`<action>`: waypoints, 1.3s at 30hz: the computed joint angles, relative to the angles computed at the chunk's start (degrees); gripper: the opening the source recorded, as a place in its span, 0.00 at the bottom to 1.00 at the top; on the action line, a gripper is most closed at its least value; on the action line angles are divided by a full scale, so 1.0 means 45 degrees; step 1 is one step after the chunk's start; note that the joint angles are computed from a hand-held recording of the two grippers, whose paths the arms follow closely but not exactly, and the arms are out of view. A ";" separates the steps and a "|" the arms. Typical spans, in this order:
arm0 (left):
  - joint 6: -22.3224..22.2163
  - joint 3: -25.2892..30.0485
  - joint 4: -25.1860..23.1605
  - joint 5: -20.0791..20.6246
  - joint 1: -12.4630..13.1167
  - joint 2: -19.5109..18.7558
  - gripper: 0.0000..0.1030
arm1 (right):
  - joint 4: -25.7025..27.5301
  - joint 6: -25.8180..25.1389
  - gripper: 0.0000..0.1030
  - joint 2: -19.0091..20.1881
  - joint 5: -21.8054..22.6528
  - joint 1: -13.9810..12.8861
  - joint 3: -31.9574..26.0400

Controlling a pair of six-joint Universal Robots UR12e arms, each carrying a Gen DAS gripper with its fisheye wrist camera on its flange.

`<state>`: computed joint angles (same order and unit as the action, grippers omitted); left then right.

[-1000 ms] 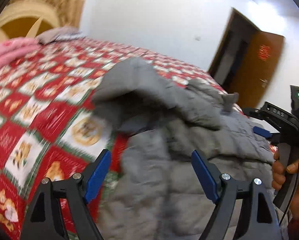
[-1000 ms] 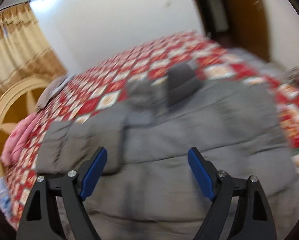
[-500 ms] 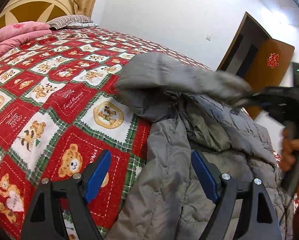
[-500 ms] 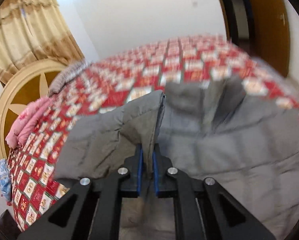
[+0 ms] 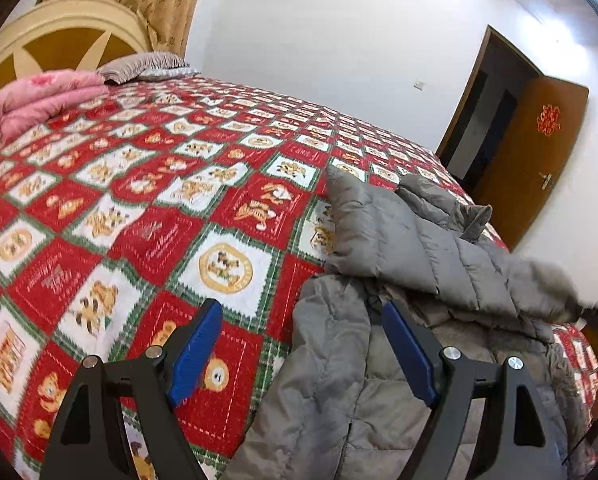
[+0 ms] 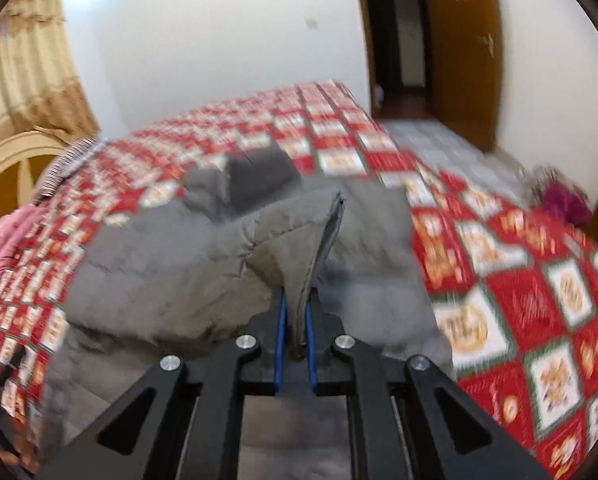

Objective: Fold large clothes

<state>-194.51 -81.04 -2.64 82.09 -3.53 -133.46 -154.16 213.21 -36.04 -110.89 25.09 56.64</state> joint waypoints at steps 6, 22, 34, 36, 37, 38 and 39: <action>0.0848 0.1123 -0.1150 0.0657 -0.0301 -0.0276 0.80 | 0.1686 0.1048 0.45 0.0252 0.0616 -0.0141 -0.0042; 0.2563 0.7066 -0.4013 0.2624 -0.1180 -0.3311 0.80 | 0.1366 -0.0132 0.35 0.1557 0.0486 -0.0252 -0.2817; 0.1322 0.8264 -0.6466 0.2180 -0.0792 -0.4472 0.88 | 0.1175 -0.0141 0.34 0.1864 -0.0048 -0.0201 -0.2304; 0.1344 0.8237 -0.6400 0.2309 -0.0823 -0.4477 0.89 | 0.1278 -0.0174 0.34 0.1915 -0.0150 -0.0181 -0.2413; 0.1495 0.8306 -0.6452 0.2604 -0.0891 -0.4516 0.90 | 0.1315 -0.0196 0.34 0.1926 -0.0162 -0.0183 -0.2439; 0.1642 0.8461 -0.6589 0.2926 -0.0971 -0.4588 0.90 | 0.1361 -0.0233 0.34 0.1921 -0.0229 -0.0167 -0.2435; 0.1705 0.8508 -0.6634 0.3123 -0.1009 -0.4610 0.92 | 0.1498 -0.0270 0.34 0.2006 -0.0266 -0.0169 -0.2621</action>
